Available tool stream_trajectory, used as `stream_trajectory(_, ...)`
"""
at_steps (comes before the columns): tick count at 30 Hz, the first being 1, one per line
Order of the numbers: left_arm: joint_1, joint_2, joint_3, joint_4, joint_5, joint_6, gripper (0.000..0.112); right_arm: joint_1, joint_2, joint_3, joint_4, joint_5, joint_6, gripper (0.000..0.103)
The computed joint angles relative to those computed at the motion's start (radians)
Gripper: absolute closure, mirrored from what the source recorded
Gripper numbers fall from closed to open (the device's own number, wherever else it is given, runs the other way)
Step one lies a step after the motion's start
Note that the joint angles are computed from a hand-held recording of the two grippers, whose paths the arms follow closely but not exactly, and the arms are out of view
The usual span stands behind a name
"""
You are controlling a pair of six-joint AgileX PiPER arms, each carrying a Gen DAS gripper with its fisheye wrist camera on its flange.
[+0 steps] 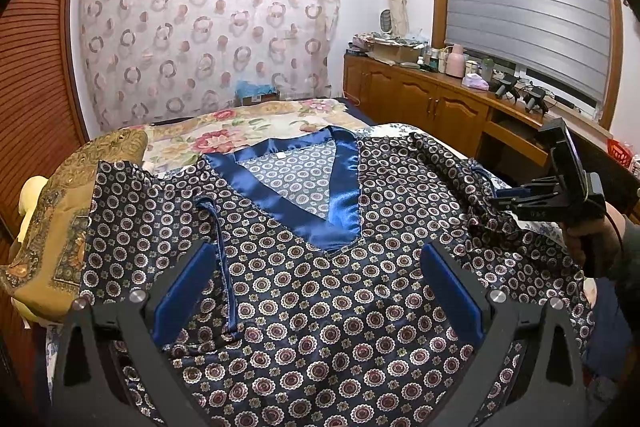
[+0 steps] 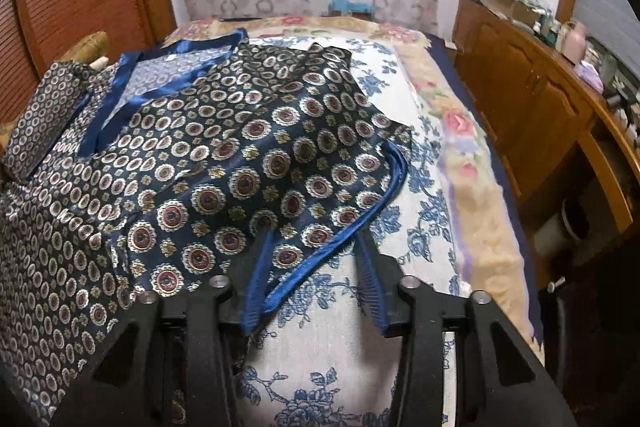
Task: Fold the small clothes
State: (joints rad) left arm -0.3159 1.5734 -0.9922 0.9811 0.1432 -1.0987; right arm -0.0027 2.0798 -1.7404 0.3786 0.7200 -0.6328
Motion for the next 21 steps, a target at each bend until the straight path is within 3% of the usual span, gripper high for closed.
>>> stream_trajectory(1, 0.000, -0.001, 0.002, 0.003, 0.000, -0.004, 0.009, 0.003, -0.003, 0.006, -0.003, -0.007, -0.010, 0.089)
stream_trajectory(4, 0.005, -0.005, 0.008, 0.010, -0.002, -0.012, 0.009, 0.012, -0.014, 0.016, -0.017, -0.026, -0.026, 0.102)
stream_trajectory(9, 0.024, -0.015, 0.021, 0.011, -0.010, -0.018, 0.009, 0.021, -0.050, -0.001, 0.044, -0.047, -0.071, 0.103)
stream_trajectory(21, 0.096, -0.051, 0.066, -0.014, -0.047, 0.001, 0.009, 0.186, 0.003, -0.223, 0.045, 0.044, -0.081, 0.103)
